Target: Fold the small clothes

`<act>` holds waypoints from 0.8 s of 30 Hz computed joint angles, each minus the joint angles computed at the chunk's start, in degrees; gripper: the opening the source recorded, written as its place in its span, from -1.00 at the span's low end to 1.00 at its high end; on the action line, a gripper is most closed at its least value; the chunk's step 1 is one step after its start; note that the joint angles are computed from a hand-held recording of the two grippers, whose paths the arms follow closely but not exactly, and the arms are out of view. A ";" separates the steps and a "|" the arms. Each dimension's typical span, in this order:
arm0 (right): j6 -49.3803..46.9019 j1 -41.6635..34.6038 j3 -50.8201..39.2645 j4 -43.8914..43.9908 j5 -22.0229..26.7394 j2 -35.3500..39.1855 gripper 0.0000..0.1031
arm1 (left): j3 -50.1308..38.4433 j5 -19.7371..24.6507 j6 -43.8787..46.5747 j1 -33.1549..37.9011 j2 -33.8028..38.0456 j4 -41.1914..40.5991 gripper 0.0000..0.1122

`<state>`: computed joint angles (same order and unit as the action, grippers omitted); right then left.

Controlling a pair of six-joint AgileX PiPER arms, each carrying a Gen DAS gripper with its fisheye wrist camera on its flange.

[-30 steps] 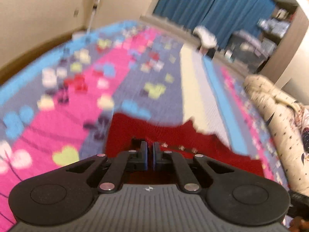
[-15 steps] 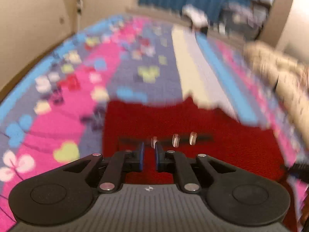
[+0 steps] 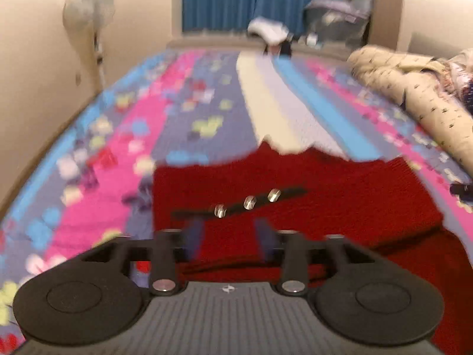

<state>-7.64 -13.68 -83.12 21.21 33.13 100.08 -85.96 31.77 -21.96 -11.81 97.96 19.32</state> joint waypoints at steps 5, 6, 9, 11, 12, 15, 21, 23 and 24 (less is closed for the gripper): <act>-13.29 -4.59 9.33 9.29 -2.20 -12.31 0.00 | 9.64 4.91 -10.47 -5.80 -12.30 13.64 0.38; -17.19 -6.99 10.70 13.14 0.49 -14.75 0.00 | 12.38 5.31 -10.11 -6.15 -15.47 13.61 0.40; -27.96 -14.09 14.86 20.59 6.96 -21.61 0.10 | 21.67 6.30 -11.29 -8.49 -25.71 15.68 0.50; -34.94 -19.39 18.19 24.02 11.01 -26.52 0.31 | 28.23 8.39 -14.27 -11.61 -33.25 18.66 0.51; -38.35 -22.72 19.86 25.55 13.71 -28.87 0.34 | 30.27 9.97 -15.41 -13.05 -35.92 19.34 0.51; -47.24 -32.78 25.14 29.73 21.75 -33.77 0.36 | 34.50 13.76 -17.99 -15.70 -41.92 19.82 0.51; -55.00 -45.80 30.58 27.98 31.01 -37.10 0.30 | 40.96 21.00 -23.16 -22.90 -51.83 24.18 0.51; -57.90 -48.60 31.59 28.57 32.00 -37.58 0.28 | 42.73 20.78 -20.71 -22.00 -54.45 21.75 0.51; -59.03 -49.78 31.69 28.64 32.00 -37.27 0.27 | 43.69 22.17 -21.28 -23.31 -55.78 22.38 0.52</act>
<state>-66.66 -63.46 -51.43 49.85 65.12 62.81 -42.27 53.94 -43.24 -35.12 42.18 41.70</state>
